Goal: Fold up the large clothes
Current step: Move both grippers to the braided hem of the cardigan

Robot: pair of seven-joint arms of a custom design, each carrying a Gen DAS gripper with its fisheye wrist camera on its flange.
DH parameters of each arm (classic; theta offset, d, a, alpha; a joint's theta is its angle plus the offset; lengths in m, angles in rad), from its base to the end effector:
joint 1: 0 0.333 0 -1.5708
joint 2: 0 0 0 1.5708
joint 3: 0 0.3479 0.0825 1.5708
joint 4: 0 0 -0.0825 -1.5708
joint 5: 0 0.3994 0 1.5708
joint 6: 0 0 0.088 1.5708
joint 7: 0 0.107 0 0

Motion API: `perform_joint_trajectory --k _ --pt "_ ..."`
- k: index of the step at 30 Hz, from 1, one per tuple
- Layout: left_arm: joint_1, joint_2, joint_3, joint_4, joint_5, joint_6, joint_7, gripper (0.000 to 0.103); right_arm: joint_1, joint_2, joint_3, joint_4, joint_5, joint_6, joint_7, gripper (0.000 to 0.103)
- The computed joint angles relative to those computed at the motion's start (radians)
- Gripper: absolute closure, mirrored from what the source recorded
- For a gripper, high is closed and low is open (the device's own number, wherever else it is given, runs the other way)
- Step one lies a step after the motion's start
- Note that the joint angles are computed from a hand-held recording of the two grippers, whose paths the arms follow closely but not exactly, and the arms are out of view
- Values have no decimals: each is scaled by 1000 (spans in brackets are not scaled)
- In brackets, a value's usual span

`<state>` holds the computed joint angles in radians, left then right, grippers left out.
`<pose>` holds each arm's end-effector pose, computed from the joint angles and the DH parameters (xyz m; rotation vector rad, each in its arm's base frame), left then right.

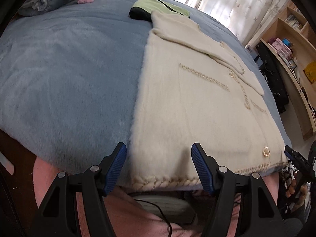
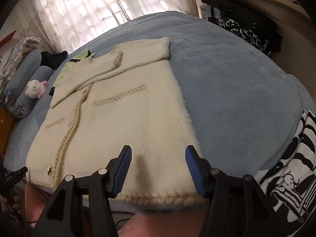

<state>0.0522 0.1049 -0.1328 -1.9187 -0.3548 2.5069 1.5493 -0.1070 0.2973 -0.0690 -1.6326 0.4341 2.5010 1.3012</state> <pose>0.6394 -0.0460 0.5161 -2.2456 1.8732 -0.8209 0.7048 -0.1218 0.5358 -1.6308 1.9375 -0.3926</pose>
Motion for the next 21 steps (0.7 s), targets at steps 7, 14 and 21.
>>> perform_joint_trajectory --k 7,14,21 --pt "4 9 -2 3 1 -18 41 37 -14 0 -21 -2 -30 -27 47 46" --pt "29 28 -11 14 -97 -41 125 36 -78 30 26 35 139 -160 -67 68" --pt "62 20 -11 4 -291 -84 241 37 -128 61 46 78 340 -287 -160 70"
